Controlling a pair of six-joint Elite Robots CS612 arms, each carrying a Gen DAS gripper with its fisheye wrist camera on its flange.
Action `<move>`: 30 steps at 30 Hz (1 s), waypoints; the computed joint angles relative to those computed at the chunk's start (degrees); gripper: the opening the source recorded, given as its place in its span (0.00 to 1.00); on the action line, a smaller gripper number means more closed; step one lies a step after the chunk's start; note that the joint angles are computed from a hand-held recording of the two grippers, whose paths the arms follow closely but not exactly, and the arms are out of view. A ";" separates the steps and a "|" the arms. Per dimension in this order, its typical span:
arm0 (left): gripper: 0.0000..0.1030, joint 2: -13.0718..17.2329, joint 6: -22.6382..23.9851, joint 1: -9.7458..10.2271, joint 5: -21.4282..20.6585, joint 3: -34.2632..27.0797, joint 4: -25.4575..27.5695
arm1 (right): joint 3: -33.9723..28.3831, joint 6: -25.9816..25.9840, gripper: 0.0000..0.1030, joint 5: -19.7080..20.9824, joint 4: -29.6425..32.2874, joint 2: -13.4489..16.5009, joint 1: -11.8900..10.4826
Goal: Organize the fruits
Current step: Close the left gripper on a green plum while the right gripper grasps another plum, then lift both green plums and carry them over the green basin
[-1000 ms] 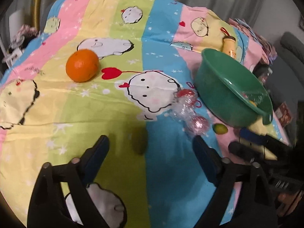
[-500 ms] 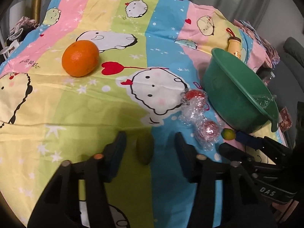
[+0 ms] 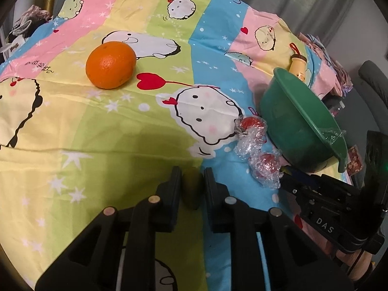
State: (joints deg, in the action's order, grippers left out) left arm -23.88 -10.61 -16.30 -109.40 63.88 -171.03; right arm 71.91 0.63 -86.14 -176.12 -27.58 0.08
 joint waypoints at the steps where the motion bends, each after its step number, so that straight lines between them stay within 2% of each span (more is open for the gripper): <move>1: 0.17 -0.03 0.18 -0.01 0.02 0.04 -0.01 | 0.16 -0.05 0.22 0.12 -0.02 -0.10 0.01; 4: 0.17 -0.15 0.71 0.06 -0.40 0.33 -0.13 | 0.64 -0.20 0.22 1.30 -0.12 -0.39 0.01; 8: 0.17 -0.32 0.95 0.22 -0.72 0.65 -0.34 | 2.39 1.76 0.22 5.09 -1.41 -1.23 -0.51; 15: 0.17 -1.74 2.79 -0.25 0.97 3.01 -2.43 | 6.20 3.48 0.22 9.53 -5.28 -3.13 -1.12; 30: 0.17 -6.23 5.13 -1.27 4.31 10.02 -10.31 | 12.32 5.65 0.22 12.77 -13.49 -6.63 -1.47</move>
State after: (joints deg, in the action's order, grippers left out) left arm -30.12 -5.48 -17.57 -105.09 73.90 -181.34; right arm 84.22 6.28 -73.37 -189.61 -34.21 -1.40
